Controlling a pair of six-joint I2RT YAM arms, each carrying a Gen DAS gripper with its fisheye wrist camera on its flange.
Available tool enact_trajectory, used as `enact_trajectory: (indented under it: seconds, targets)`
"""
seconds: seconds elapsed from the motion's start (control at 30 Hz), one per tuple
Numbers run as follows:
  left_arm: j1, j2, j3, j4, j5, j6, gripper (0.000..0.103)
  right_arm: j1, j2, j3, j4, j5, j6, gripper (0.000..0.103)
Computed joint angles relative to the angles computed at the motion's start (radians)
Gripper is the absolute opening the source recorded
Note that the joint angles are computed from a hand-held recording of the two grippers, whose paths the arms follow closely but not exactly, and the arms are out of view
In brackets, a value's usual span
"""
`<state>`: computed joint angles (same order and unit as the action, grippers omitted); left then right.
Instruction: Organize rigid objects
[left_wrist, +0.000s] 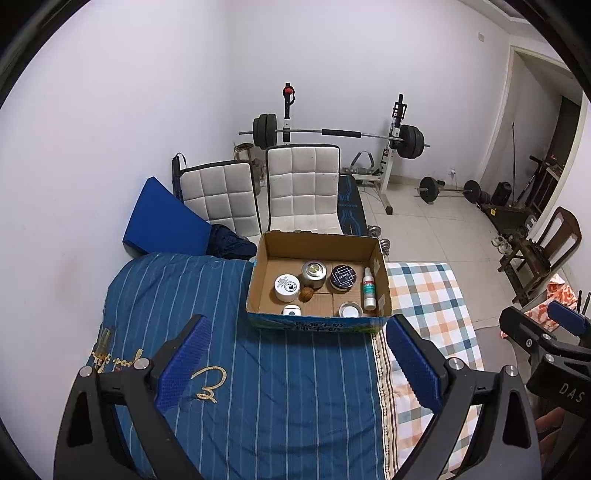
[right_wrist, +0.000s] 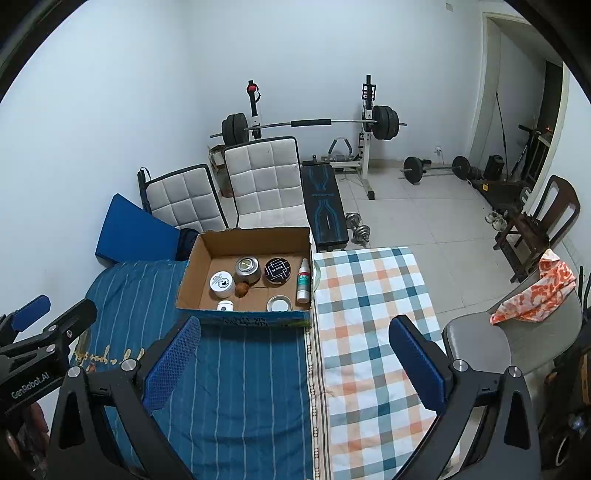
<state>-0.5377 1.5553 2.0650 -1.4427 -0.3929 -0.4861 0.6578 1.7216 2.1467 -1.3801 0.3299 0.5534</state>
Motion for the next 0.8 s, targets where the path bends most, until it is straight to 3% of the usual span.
enact_trajectory:
  seconds: [0.8]
  targets:
    - [-0.039,-0.006,-0.009,-0.001,-0.022,-0.019,0.097,0.015,-0.009,0.064,-0.051,0.003,-0.041,0.103]
